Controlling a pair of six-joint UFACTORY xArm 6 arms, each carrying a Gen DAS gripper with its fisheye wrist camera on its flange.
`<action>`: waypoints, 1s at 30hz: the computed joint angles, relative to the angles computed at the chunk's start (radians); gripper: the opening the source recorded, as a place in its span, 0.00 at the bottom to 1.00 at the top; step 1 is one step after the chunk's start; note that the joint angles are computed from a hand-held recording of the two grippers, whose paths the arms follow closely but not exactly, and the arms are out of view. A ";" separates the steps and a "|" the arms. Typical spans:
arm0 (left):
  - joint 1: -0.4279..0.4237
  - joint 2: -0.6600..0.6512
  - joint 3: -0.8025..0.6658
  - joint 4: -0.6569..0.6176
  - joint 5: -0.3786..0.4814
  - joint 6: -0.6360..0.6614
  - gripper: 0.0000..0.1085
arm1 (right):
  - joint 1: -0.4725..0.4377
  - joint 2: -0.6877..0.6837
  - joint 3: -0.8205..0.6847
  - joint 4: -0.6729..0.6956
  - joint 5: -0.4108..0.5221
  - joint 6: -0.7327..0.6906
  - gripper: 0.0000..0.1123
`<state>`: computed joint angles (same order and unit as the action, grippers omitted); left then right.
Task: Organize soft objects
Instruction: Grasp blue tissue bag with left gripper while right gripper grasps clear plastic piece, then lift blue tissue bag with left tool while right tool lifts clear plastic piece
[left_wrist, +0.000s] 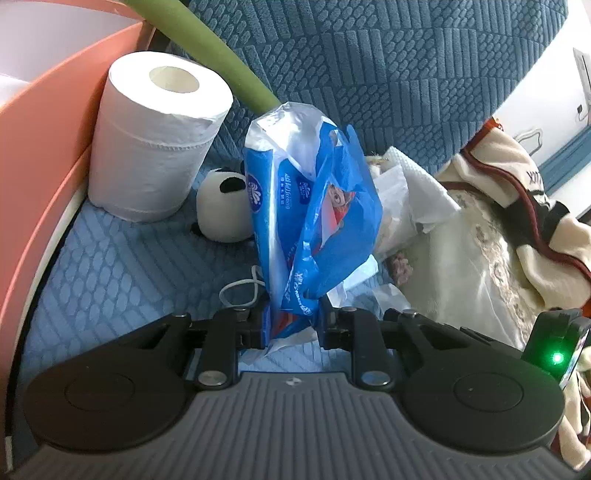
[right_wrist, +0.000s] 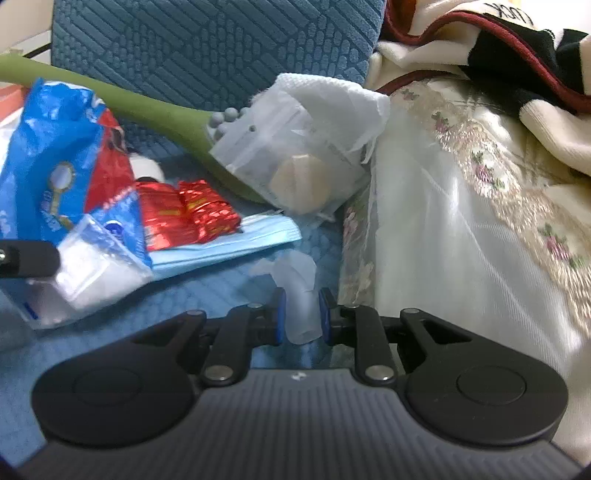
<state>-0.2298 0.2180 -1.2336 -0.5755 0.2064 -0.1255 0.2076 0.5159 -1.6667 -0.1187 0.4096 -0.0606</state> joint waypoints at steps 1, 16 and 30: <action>0.001 -0.013 0.013 0.011 0.003 -0.005 0.24 | 0.002 -0.012 0.015 0.004 -0.003 -0.003 0.20; 0.022 -0.194 0.177 0.173 0.072 -0.080 0.24 | 0.033 -0.193 0.210 0.161 0.015 -0.053 0.20; 0.048 -0.373 0.326 0.335 0.170 -0.131 0.24 | 0.084 -0.422 0.441 0.263 0.058 -0.015 0.20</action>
